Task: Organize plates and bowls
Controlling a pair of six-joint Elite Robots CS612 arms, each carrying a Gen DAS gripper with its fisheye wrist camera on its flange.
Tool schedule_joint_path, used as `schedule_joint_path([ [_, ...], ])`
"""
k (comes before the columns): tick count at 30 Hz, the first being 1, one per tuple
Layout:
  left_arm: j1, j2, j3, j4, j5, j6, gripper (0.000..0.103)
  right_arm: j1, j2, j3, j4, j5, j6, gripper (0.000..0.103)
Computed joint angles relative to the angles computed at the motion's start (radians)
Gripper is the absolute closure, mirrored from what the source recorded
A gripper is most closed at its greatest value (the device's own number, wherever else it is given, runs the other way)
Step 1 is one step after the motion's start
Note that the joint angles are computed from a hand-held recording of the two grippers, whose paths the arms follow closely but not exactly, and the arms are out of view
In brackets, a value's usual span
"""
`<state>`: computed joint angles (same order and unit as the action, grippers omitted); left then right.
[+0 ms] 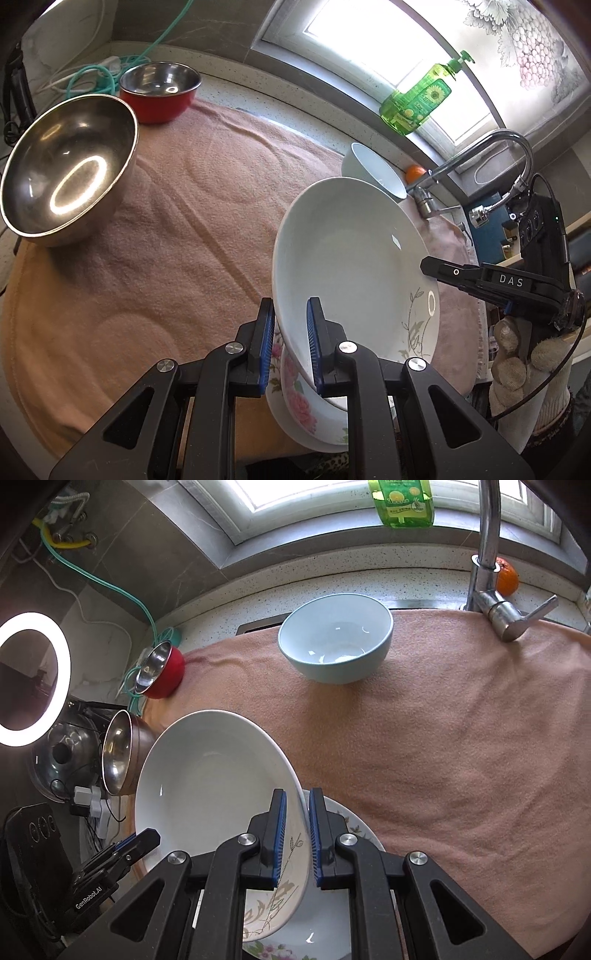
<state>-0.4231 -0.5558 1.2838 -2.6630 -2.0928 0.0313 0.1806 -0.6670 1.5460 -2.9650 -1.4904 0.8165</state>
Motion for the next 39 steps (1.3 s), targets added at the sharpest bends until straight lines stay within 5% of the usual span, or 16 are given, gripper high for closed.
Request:
schedule_joint_path([
  [15, -0.016, -0.008, 0.013, 0.083, -0.005, 0.104, 0.088, 0.019, -0.019, 0.118, -0.104, -0.012, 0.145, 0.091],
  [39, -0.030, -0.008, 0.025, 0.126, 0.041, 0.172, 0.088, 0.037, -0.025, 0.156, -0.107, -0.007, 0.185, 0.091],
])
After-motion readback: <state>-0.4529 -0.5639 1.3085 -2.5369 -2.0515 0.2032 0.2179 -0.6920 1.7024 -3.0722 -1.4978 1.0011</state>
